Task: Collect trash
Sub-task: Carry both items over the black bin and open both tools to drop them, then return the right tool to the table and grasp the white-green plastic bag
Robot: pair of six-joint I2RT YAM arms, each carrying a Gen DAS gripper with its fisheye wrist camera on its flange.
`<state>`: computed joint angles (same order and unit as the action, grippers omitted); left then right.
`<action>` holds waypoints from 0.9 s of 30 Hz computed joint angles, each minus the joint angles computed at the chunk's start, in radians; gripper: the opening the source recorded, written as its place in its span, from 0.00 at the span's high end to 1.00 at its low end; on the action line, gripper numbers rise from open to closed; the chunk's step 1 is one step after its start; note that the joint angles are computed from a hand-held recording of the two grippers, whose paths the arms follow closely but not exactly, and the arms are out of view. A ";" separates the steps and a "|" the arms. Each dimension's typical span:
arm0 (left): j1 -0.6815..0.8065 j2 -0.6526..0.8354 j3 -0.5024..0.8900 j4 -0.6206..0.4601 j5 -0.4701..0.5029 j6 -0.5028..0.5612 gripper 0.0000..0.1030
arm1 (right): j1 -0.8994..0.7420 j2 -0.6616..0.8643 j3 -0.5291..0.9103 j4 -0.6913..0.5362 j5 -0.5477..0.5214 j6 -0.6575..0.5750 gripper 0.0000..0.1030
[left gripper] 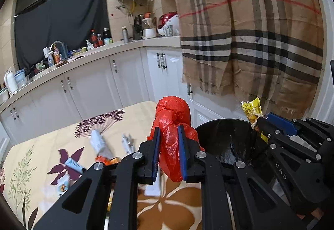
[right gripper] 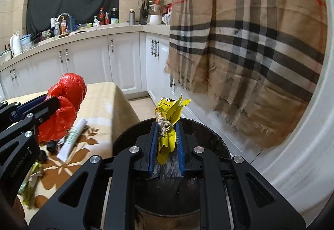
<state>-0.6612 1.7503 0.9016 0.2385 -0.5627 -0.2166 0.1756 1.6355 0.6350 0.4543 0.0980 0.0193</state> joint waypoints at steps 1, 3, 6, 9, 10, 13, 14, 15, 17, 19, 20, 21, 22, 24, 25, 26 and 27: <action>0.002 0.019 0.019 -0.006 0.009 0.001 0.83 | -0.009 0.017 0.013 -0.001 -0.005 -0.001 0.84; 0.007 0.056 0.059 -0.021 0.022 0.000 0.83 | -0.021 0.042 0.035 -0.007 -0.013 -0.001 0.84; 0.015 0.116 0.129 -0.049 0.043 0.000 0.83 | -0.034 0.083 0.072 -0.012 -0.014 0.000 0.83; 0.016 0.159 0.180 -0.063 0.046 0.007 0.83 | -0.043 0.112 0.099 -0.018 -0.013 0.002 0.83; 0.018 0.172 0.197 -0.071 0.050 0.006 0.83 | -0.046 0.123 0.109 -0.019 -0.014 0.003 0.83; 0.024 0.208 0.241 -0.092 0.063 -0.001 0.83 | -0.057 0.154 0.140 -0.029 -0.016 0.005 0.83; 0.026 0.220 0.256 -0.099 0.070 -0.002 0.83 | -0.061 0.164 0.150 -0.034 -0.020 0.005 0.83; 0.029 0.235 0.274 -0.110 0.079 -0.002 0.83 | -0.063 0.171 0.155 -0.034 -0.019 0.004 0.83; 0.033 0.261 0.306 -0.132 0.093 -0.005 0.82 | -0.064 0.180 0.164 -0.033 -0.006 0.000 0.82; 0.035 0.274 0.321 -0.143 0.095 -0.015 0.76 | -0.066 0.184 0.170 -0.036 -0.005 0.001 0.74; 0.035 0.278 0.324 -0.143 0.091 -0.015 0.73 | -0.066 0.183 0.168 -0.030 -0.002 0.002 0.70; 0.034 0.280 0.326 -0.140 0.086 -0.016 0.66 | -0.065 0.182 0.167 -0.026 0.006 0.003 0.67; 0.033 0.278 0.323 -0.134 0.081 -0.018 0.60 | -0.064 0.181 0.166 -0.023 0.008 0.001 0.66; 0.034 0.268 0.310 -0.123 0.077 -0.019 0.59 | -0.066 0.179 0.165 -0.019 0.010 -0.002 0.64; 0.033 0.266 0.309 -0.125 0.070 -0.020 0.59 | -0.067 0.178 0.163 -0.017 0.010 -0.001 0.64; 0.033 0.258 0.301 -0.124 0.068 -0.021 0.59 | -0.069 0.176 0.163 -0.018 0.011 -0.001 0.64; 0.034 0.251 0.295 -0.122 0.068 -0.024 0.59 | -0.070 0.175 0.163 -0.019 0.011 0.000 0.63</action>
<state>-0.6267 2.0016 1.1966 0.1167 -0.4952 -0.2410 0.1053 1.8102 0.7978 0.4351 0.1088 0.0191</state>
